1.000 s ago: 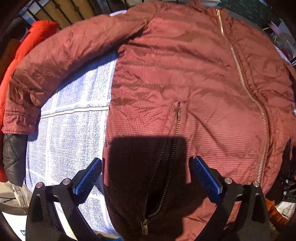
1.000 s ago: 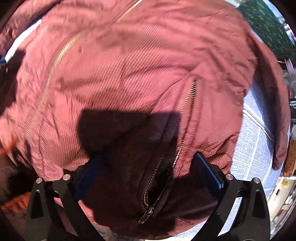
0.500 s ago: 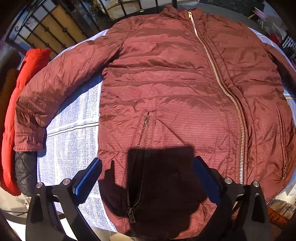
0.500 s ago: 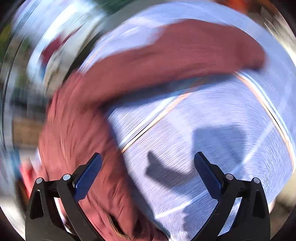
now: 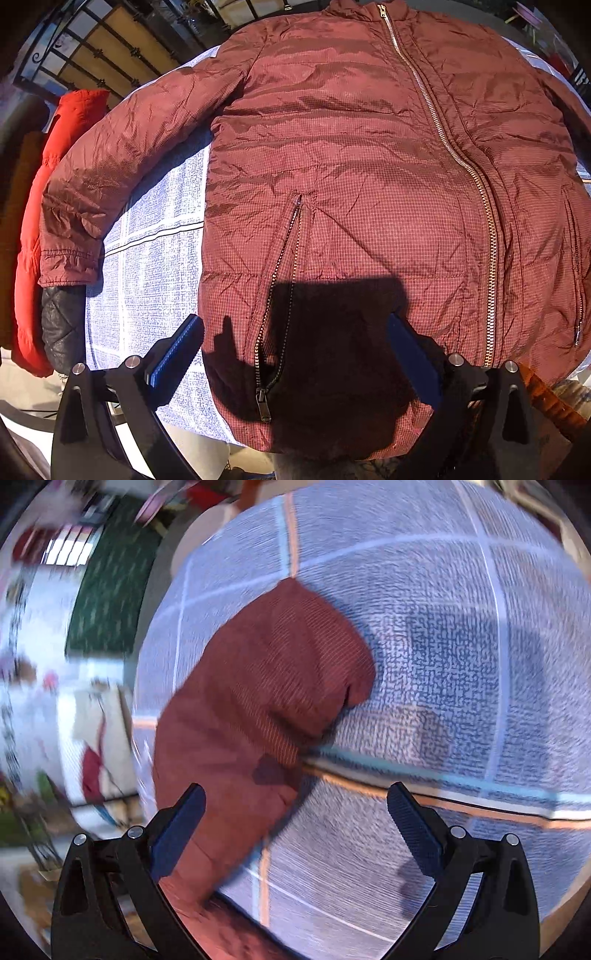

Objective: Fold large clothes
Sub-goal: 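Grasp the laid-out sleeve cuff again with the right gripper, then lift the sleeve and fold it across the jacket body with the right gripper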

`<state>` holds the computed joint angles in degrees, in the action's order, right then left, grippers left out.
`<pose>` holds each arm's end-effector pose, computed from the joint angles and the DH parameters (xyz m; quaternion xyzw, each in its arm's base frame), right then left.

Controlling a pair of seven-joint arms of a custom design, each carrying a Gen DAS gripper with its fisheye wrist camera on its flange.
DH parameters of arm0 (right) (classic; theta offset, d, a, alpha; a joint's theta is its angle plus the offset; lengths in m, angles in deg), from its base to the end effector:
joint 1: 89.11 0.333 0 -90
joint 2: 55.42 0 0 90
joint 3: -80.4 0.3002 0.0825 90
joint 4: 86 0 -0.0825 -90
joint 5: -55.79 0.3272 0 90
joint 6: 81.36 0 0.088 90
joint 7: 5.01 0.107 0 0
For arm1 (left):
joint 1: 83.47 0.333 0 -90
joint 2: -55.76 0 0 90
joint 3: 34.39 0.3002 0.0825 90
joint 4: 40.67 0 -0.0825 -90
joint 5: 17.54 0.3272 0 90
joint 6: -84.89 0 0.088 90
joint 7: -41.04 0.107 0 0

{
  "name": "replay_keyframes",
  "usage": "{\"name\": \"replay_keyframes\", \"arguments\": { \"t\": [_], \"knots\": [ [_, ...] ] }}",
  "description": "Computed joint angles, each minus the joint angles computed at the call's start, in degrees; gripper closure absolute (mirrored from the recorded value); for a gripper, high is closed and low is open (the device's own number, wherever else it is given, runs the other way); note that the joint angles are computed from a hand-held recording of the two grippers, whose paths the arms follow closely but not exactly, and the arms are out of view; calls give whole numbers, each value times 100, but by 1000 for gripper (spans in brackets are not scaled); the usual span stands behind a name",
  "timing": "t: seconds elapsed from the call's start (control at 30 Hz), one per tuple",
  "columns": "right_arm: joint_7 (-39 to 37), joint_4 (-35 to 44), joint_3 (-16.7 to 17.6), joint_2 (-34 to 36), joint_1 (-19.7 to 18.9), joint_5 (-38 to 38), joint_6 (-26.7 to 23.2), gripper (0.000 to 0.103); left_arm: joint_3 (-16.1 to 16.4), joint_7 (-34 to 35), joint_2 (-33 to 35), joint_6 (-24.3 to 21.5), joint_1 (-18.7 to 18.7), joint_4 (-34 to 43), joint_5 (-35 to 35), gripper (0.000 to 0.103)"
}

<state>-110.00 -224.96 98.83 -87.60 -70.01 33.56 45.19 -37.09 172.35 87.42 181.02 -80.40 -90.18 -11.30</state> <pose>0.2924 0.2305 0.5376 0.2311 0.9277 -0.0231 0.2923 0.6506 0.0258 0.5969 -0.4171 0.8985 -0.0143 0.1361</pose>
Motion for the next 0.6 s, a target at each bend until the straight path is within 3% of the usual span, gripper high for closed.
{"name": "replay_keyframes", "arguments": {
  "t": [0.17, 0.3, 0.37, 0.5, 0.6],
  "knots": [
    [978, -612, 158, -475, -320, -255, 366, 14, 17, 17, -370, 354, -5, -648, 90, 6],
    [948, -977, -10, -897, -338, -225, 406, 22, 30, 21, -538, 456, 12, -930, 118, 6],
    [766, -985, -132, -801, -471, -326, 606, 46, 36, 7, -566, 468, 23, -978, 122, 6],
    [490, -1165, -274, -921, -583, -279, 813, 51, 41, -27, -608, 482, 43, -1062, 117, 6],
    [484, -1354, -237, -1097, -642, -143, 873, 66, 34, -32, -635, 508, 51, -1108, 109, 6]
  ]
}}
